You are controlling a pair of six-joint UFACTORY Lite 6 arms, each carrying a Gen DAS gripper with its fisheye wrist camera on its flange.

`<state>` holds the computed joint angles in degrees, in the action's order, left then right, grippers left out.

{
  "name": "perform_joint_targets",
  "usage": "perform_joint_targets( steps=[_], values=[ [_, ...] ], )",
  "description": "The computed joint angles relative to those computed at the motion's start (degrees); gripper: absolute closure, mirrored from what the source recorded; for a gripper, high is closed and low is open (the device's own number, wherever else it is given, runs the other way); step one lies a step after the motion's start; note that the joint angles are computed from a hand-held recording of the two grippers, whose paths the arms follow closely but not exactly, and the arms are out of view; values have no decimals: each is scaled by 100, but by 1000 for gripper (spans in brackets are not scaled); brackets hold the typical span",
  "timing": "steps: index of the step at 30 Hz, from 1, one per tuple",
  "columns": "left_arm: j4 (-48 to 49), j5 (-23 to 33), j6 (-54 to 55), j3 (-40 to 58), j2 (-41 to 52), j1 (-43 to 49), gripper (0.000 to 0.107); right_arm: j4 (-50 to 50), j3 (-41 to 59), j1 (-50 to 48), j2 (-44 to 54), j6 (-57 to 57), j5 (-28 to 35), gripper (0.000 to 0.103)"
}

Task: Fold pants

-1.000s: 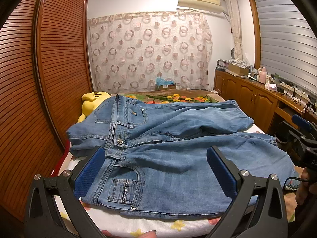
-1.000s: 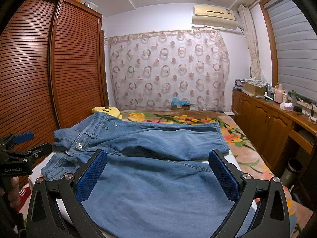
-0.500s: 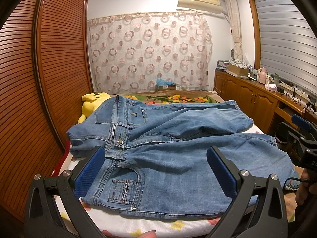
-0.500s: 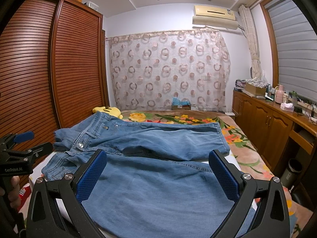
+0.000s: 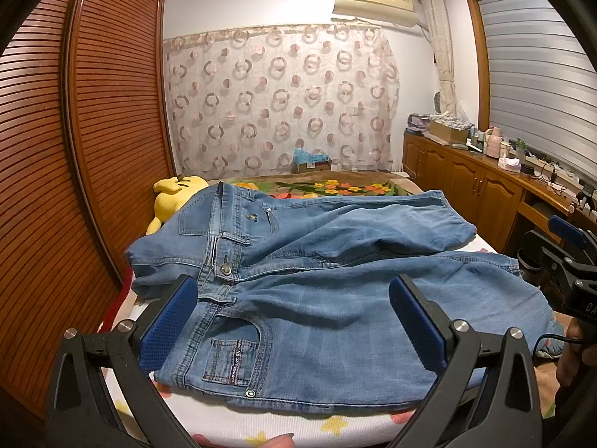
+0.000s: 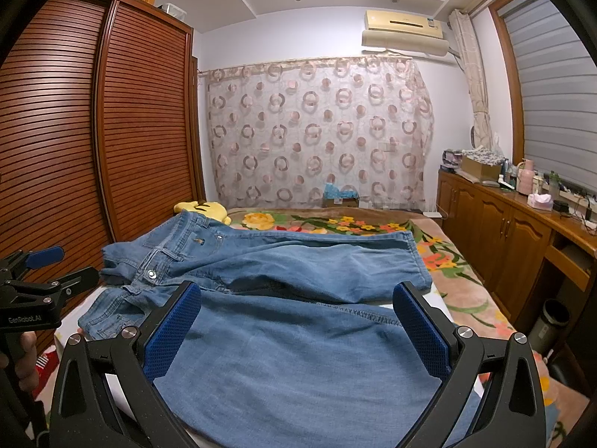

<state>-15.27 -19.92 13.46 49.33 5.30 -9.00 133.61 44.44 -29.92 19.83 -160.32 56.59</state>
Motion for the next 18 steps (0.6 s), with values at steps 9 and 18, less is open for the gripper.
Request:
perform_joint_targets(
  steps=[9,18],
  values=[
    [-7,-7,9,-2,-1,-2,4,2,-4,3,-10,9,-6,1],
    [1,-26,-2,5,16,-10,4,13,2,6,-3,-4,-4,1]
  ],
)
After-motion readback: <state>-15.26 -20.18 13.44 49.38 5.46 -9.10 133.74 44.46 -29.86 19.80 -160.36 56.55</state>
